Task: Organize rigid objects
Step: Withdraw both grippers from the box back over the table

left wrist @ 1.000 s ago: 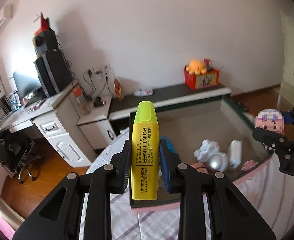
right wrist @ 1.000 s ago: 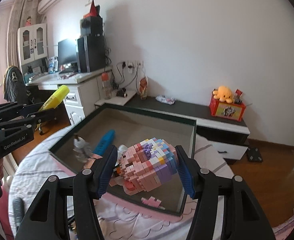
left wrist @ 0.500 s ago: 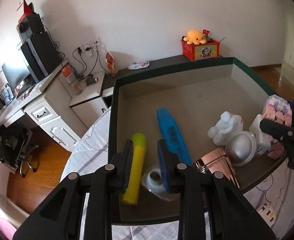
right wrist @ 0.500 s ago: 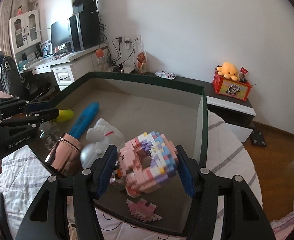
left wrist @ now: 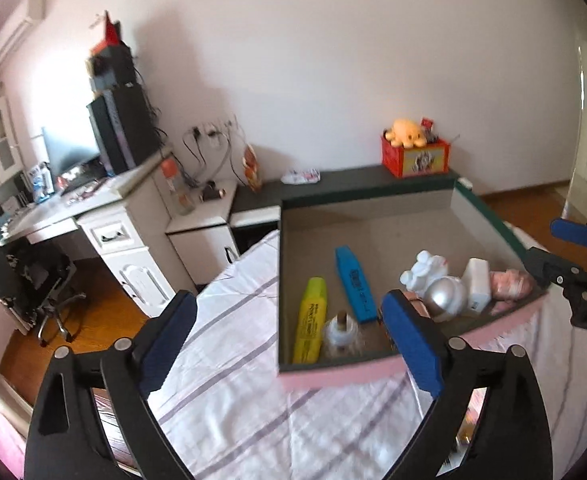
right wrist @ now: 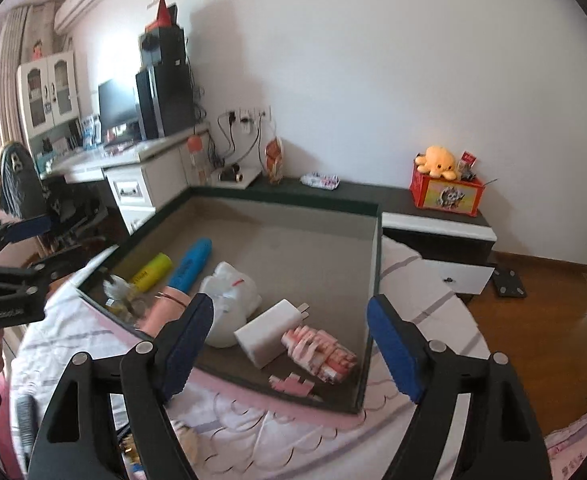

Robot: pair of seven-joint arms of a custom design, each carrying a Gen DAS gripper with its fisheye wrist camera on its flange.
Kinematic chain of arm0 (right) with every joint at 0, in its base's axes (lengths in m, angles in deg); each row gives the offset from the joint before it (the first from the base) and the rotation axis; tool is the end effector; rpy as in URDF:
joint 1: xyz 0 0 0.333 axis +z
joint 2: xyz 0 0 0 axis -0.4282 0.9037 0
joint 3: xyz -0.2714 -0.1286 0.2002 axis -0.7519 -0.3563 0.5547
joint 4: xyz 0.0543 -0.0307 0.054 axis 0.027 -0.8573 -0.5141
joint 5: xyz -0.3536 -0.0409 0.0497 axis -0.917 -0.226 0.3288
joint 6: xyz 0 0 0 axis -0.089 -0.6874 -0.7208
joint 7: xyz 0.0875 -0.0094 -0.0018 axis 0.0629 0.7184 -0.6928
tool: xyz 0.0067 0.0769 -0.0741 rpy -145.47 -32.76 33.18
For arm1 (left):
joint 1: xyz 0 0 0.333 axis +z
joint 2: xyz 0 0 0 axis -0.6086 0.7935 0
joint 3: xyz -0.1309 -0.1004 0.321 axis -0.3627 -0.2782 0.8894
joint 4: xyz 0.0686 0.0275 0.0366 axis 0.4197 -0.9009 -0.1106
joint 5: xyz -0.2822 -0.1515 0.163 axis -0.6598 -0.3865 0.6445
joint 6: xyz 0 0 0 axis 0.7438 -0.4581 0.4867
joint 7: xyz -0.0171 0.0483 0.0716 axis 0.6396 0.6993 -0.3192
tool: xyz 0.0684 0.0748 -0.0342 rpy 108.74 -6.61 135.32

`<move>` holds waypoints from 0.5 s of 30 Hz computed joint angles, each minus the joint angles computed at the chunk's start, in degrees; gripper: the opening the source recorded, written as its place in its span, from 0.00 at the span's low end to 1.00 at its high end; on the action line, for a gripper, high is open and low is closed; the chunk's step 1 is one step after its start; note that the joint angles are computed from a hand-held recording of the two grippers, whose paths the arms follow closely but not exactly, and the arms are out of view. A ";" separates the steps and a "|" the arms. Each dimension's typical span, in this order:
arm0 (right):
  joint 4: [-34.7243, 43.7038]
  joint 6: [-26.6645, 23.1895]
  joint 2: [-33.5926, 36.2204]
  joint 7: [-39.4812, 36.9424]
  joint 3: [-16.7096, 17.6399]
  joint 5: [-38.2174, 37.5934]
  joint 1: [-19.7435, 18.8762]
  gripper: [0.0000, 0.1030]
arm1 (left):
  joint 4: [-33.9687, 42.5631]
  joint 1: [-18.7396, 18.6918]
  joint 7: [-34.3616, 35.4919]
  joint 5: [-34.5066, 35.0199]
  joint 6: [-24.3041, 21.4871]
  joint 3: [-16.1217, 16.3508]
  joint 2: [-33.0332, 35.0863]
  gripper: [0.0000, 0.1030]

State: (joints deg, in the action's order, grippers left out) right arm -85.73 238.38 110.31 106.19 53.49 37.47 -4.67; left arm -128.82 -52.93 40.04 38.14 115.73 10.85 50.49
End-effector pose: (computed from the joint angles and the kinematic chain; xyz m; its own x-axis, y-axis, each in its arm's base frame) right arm 0.7262 0.3741 0.3720 0.6296 -0.7759 -0.0406 -0.4585 -0.3289 -0.8256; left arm 0.6162 -0.2063 0.3891 0.3646 -0.9173 -0.1598 -0.5594 -0.0786 -0.8251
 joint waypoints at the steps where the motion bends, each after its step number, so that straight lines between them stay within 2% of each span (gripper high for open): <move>1: -3.18 1.88 -1.80 -0.76 1.05 0.44 -0.74 0.78 | -1.66 -0.70 -1.48 0.91 -1.00 0.01 -1.48 0.99; 2: -6.88 4.33 -3.81 -1.56 2.40 0.91 -1.67 0.78 | -4.17 -1.77 -3.61 2.00 -3.12 -0.31 -3.63 1.00; 5: -19.46 14.31 -9.40 -4.58 11.46 0.73 -8.07 0.81 | -9.53 -2.67 -8.34 4.40 -6.58 -2.32 -8.09 1.00; 7: -25.77 19.67 -11.96 -4.02 15.26 -0.96 -11.08 0.86 | -12.47 -2.95 -11.15 4.95 -8.98 -4.01 -10.54 1.00; 8: -29.05 22.31 -13.49 -3.34 16.45 -1.67 -12.17 0.88 | -13.92 -3.29 -12.73 5.03 -10.62 -4.91 -11.72 1.00; 10: -35.03 27.37 -15.95 -1.48 19.36 -3.71 -14.79 1.00 | -16.44 -3.91 -14.80 4.56 -13.54 -6.68 -13.79 1.00; 11: -37.90 29.92 -17.10 -0.42 20.67 -4.99 -16.03 1.00 | -17.86 -4.58 -15.93 4.26 -15.74 -7.68 -14.98 1.00; 15: -46.92 35.82 -22.37 3.52 21.67 -7.81 -17.53 1.00 | -21.32 -5.93 -18.56 3.21 -20.11 -10.46 -17.87 1.00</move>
State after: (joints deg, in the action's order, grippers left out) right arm -132.65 274.19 87.95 109.71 75.16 29.66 -22.20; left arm -150.14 -58.86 21.48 41.36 95.62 0.39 32.62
